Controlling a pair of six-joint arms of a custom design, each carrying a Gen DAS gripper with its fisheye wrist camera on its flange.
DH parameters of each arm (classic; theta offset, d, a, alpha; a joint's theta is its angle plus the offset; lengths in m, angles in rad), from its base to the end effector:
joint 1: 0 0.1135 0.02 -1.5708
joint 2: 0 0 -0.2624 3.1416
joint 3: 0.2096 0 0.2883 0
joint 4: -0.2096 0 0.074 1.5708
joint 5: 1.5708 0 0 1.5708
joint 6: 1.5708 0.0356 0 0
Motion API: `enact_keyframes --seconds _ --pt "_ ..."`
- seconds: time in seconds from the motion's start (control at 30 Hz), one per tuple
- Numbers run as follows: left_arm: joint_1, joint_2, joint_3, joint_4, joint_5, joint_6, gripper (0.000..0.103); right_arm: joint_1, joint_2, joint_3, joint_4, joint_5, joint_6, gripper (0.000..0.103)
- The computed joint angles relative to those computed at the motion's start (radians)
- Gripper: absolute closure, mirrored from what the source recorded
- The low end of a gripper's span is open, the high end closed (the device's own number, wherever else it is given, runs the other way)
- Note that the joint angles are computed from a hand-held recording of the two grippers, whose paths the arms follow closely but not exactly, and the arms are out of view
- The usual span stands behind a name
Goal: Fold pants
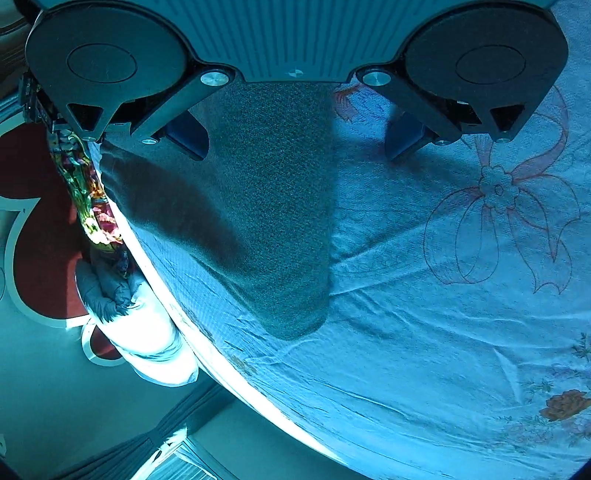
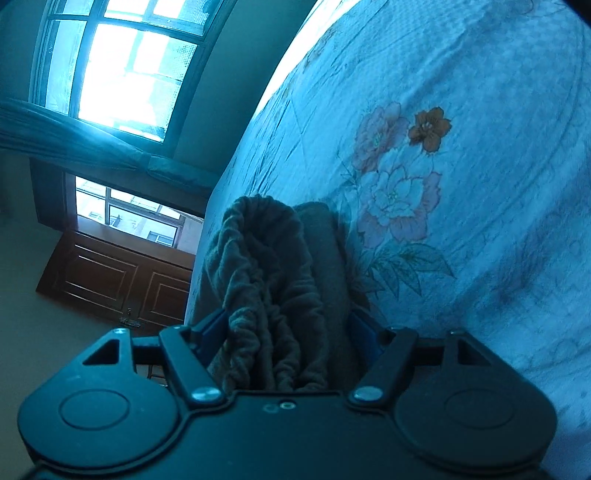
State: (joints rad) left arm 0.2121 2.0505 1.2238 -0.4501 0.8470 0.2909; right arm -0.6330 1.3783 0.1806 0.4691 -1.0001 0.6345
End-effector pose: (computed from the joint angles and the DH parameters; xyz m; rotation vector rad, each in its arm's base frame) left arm 0.4011 0.0591 0.0861 0.2631 2.4720 -0.9916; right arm 0.1774 -0.0930 0.0683 0.8161 1.9644 1.1296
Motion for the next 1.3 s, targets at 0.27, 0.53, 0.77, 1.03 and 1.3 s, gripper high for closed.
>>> enact_keyframes --seconds 0.27,0.53,0.77,1.03,1.3 --pt "-0.040 0.068 0.056 0.027 0.052 -0.068 0.050 0.046 0.072 0.060 -0.012 -0.017 -0.048 0.047" --pt "-0.009 0.033 0.008 0.093 0.141 -0.106 0.078 0.077 -0.169 0.064 -0.221 0.028 -0.113 0.071" --pt "0.010 0.026 0.137 0.053 0.178 -0.136 0.078 0.196 -0.094 0.251 -0.179 0.073 -0.054 0.072" --pt "-0.039 0.310 0.645 -0.010 0.084 -0.233 0.078 0.314 0.382 0.692 -0.015 0.120 0.069 0.072" --pt "-0.075 0.592 0.880 0.023 0.018 -0.264 0.046 0.346 0.619 0.787 -0.064 0.275 0.058 0.054"
